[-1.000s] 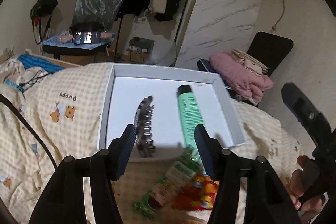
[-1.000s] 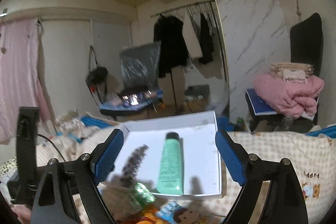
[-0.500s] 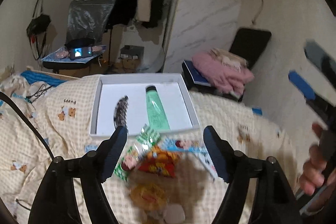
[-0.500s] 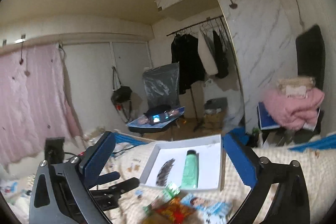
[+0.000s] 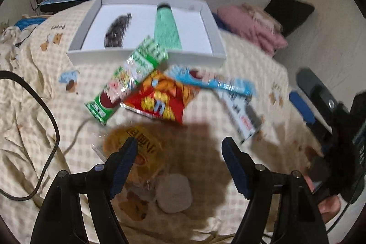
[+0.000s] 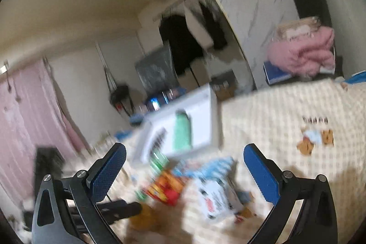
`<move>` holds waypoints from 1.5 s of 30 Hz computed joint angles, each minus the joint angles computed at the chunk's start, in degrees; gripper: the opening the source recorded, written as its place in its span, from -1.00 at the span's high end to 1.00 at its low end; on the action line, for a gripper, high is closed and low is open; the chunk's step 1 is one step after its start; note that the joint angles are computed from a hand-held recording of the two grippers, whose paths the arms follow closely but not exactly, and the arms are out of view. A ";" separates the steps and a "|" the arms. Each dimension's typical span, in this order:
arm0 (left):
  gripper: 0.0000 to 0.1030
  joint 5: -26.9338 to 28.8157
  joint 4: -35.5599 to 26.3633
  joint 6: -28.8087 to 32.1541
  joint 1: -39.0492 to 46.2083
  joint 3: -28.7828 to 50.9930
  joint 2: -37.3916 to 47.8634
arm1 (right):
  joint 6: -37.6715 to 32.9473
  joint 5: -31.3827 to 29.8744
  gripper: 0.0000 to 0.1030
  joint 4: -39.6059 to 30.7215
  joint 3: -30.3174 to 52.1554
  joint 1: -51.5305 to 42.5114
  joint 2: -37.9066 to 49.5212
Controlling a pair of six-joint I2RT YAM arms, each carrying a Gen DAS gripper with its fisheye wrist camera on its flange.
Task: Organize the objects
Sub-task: 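Withdraw both tools from the box back toward the snack packets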
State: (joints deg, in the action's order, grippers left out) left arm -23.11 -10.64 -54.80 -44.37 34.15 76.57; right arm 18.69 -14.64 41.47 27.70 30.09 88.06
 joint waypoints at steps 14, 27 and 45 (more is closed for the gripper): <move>-0.53 -3.85 -3.91 -2.59 -1.50 1.86 1.81 | -0.31 -1.21 -1.00 0.92 0.99 0.82 4.47; -0.53 -3.98 -3.97 -2.67 -1.07 2.24 2.27 | -1.64 -1.49 -1.00 -0.80 3.02 1.44 8.03; -0.53 2.78 -6.91 -9.32 5.36 0.76 1.68 | -0.78 -2.80 -1.00 -1.13 3.44 0.93 8.85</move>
